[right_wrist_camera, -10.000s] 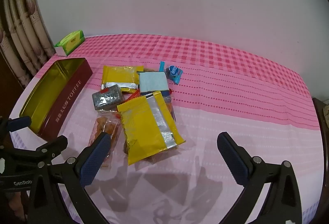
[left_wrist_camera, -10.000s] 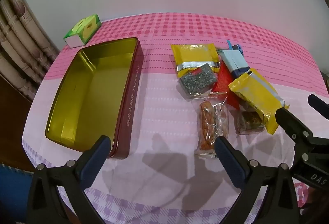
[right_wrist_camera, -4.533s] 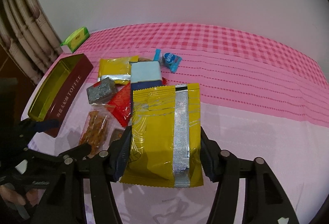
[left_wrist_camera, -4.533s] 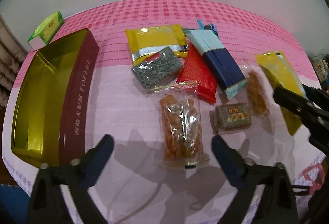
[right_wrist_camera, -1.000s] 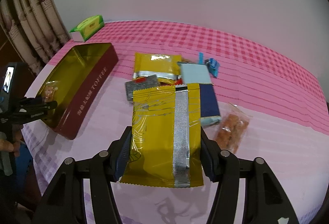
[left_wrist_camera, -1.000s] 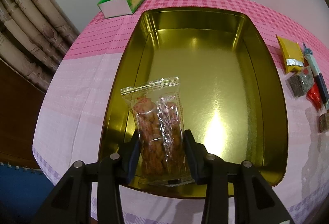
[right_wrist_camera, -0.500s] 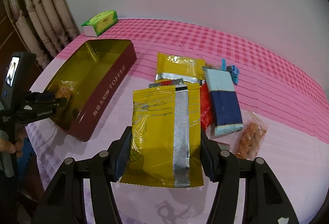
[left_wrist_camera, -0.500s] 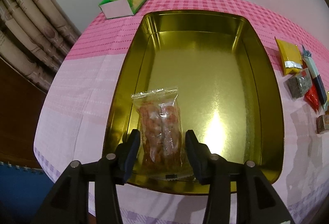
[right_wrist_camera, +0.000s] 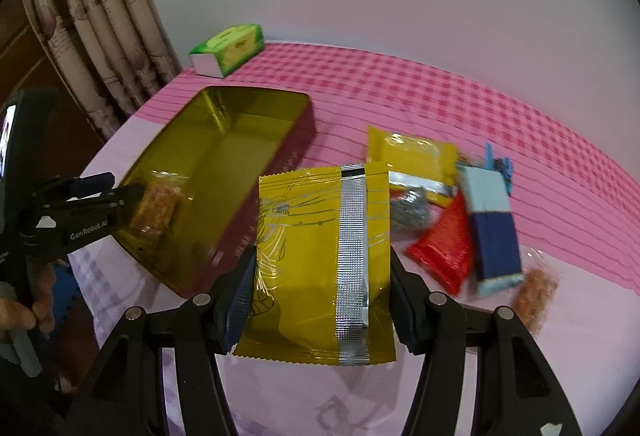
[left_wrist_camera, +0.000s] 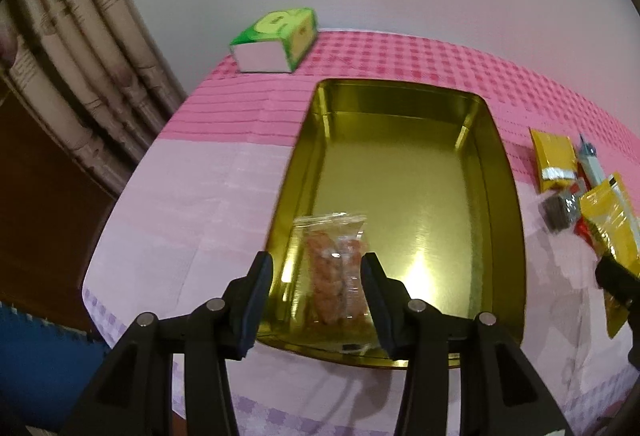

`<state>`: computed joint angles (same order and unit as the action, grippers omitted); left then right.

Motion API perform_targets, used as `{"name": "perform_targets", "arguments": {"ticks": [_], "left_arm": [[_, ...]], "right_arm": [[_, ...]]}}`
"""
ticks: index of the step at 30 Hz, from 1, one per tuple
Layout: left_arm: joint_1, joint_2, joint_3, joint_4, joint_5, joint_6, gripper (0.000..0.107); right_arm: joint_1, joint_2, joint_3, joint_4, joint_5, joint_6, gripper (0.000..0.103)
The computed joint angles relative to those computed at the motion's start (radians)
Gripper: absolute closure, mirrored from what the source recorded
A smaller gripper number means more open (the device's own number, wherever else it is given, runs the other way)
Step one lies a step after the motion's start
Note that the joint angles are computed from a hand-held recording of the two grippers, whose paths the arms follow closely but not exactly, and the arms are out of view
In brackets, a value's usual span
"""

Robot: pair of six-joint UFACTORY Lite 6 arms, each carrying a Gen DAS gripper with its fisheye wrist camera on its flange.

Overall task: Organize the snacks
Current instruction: 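Carry the yellow bag into the tin and open the right gripper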

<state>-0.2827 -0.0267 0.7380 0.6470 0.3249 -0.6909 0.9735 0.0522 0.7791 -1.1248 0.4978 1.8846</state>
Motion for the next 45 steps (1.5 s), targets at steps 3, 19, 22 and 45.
{"name": "perform_targets", "arguments": {"ticks": [3, 19, 22, 45], "left_arm": [[0.045, -0.02, -0.012, -0.034, -0.005, 0.037, 0.06], [0.242, -0.091, -0.077, -0.138, -0.017, 0.164, 0.06], [0.268, -0.086, -0.068, -0.177, -0.019, 0.2, 0.06], [0.374, -0.053, -0.037, -0.419, -0.031, 0.415, 0.06]], "right_arm": [[0.003, 0.047, 0.057, 0.004, -0.005, -0.022, 0.047], [0.004, 0.342, 0.397, 0.119, -0.038, -0.195, 0.047], [-0.006, 0.405, 0.47, 0.17, -0.046, -0.255, 0.047], [-0.001, 0.734, 0.829, 0.373, 0.032, -0.534, 0.047]]}}
